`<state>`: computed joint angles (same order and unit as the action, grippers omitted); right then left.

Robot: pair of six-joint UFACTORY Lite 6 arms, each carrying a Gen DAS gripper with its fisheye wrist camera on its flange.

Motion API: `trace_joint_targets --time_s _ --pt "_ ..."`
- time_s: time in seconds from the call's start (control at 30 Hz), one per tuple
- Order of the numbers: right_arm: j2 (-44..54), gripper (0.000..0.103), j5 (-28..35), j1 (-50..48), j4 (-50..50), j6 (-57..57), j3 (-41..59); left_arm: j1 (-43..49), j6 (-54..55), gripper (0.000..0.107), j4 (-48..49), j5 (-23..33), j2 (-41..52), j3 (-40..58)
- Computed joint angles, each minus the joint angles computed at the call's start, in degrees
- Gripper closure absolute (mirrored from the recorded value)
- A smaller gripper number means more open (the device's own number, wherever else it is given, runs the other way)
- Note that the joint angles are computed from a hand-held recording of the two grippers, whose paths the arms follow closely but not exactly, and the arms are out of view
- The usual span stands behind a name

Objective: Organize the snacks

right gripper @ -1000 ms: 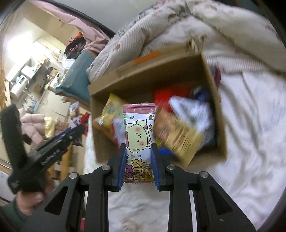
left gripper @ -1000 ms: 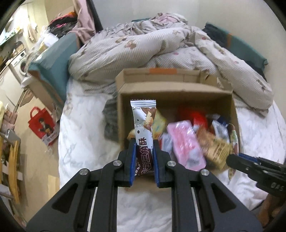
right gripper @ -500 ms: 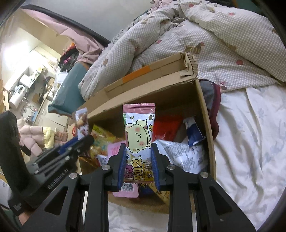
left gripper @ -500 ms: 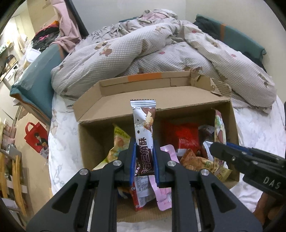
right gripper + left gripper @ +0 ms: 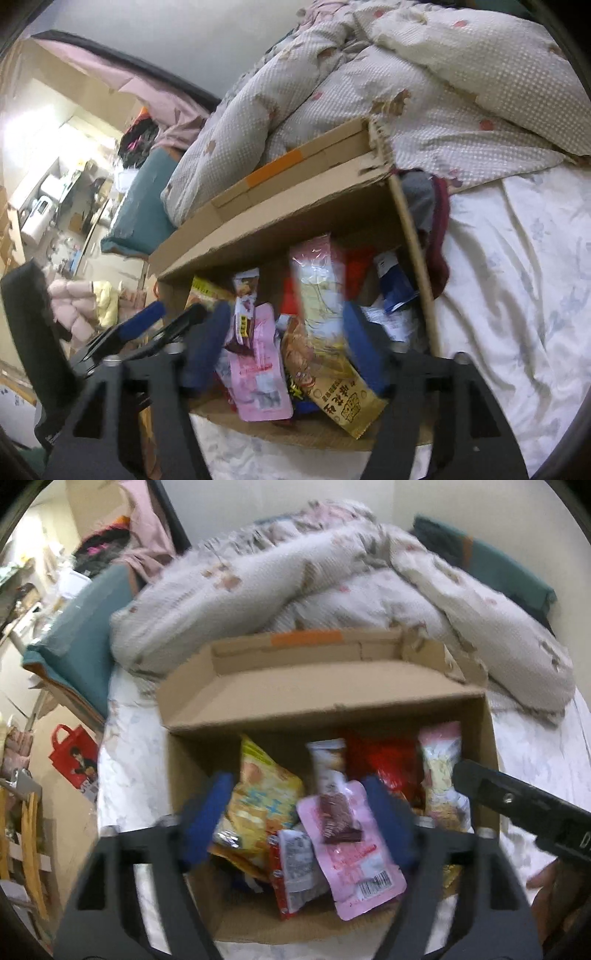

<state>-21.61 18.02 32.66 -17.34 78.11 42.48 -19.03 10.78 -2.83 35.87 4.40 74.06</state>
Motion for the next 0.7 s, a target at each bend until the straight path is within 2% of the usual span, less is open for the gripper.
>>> trace_joint_targets --time_s 0.07,0.1,0.13,0.23,0.27,0.33,0.4,0.43,0.5,0.7 --pt "-0.81 0.018 1.46 0.70 -3.75 3.66 0.11 0.51 0.06 0.024 0.57 -0.09 -1.47 -0.64" --pt "-1.71 0.013 3.37 2.12 -8.92 8.70 0.47 1.06 0.86 0.024 0.00 0.27 -2.15 -0.89" --pt "-2.17 0.013 4.30 3.01 -11.88 11.34 0.65 1.80 1.88 0.024 -0.81 0.58 -3.13 -1.29" --pt "-3.64 0.006 11.12 8.55 -22.59 20.68 2.67 4.72 6.08 0.024 -4.92 1.57 -5.93 -2.45" --pt "-4.05 0.000 13.80 10.96 -26.17 24.27 3.35 5.88 8.03 0.024 -6.86 1.97 -6.94 -3.01" --pt "-3.51 0.000 19.93 15.33 -29.31 27.71 6.14 8.44 11.69 0.023 -10.31 2.64 -9.51 -4.46" --pt "-2.18 0.000 26.03 20.26 -30.59 29.33 9.80 12.00 15.85 0.007 -14.83 4.00 -12.43 -5.90" --pt "-1.78 0.000 27.41 21.24 -30.67 29.38 10.86 13.58 17.72 0.004 -16.76 4.57 -13.69 -6.57" --pt "-0.48 0.000 32.22 25.94 -31.76 31.08 13.67 16.72 21.77 0.004 -19.97 5.80 -16.62 -8.12" --pt "4.81 0.000 46.37 39.65 -31.85 35.65 20.63 29.73 36.99 0.004 -29.46 14.08 -24.37 -12.77"
